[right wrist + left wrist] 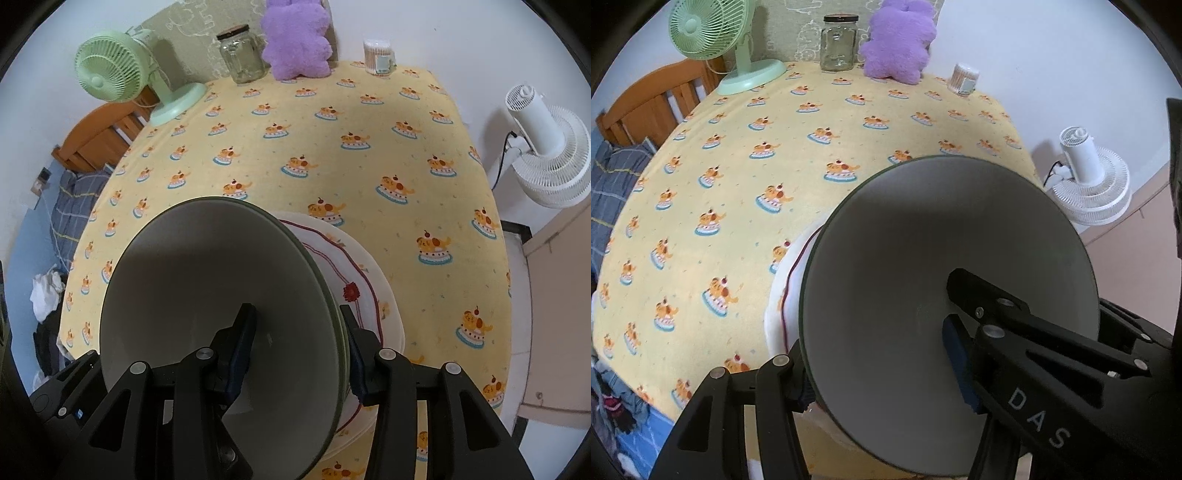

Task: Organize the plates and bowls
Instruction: 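Lower the nested bowls onto the center of the plate stack with both grippers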

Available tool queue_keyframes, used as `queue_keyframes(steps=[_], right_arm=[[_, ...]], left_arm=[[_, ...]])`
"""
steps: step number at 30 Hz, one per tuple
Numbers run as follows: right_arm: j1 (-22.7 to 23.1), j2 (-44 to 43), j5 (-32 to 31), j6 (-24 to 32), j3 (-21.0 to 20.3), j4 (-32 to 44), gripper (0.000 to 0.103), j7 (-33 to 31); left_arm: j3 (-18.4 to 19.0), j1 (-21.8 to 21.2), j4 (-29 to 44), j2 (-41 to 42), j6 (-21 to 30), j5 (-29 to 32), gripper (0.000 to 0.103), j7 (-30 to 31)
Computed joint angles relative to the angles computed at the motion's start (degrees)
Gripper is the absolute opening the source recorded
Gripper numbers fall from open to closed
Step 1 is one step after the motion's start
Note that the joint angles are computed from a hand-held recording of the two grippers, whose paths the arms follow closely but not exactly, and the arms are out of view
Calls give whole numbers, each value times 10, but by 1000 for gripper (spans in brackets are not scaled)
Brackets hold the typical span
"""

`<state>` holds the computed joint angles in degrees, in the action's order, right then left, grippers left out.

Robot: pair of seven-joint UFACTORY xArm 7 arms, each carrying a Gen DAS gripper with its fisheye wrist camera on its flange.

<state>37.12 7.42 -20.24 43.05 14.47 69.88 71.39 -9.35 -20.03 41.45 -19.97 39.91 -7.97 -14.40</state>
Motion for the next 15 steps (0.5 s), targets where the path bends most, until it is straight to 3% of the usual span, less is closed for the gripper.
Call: queue_keyframes(steps=[2,4,6,8,15], right_arm=[[-1,-5,4,-10,1,-9,57,-5],[-3,-13,9,-28,2,-22,81,0],[0,-21,-10,-23,2,-27,82,24],[2,-24,-23,-4,5,-19,83,38],[22,-19,-71,79,17,24,83,115]], left_arm=[[-13,9,8,-2,20,29,66,-22],[-19,14,8,-10,29,46,72,-43],[-13,14,6,-18,39,43,85,-48],[-6,10,3,-28,44,39,91,-36],[26,2,-9,-67,38,18,92,66]])
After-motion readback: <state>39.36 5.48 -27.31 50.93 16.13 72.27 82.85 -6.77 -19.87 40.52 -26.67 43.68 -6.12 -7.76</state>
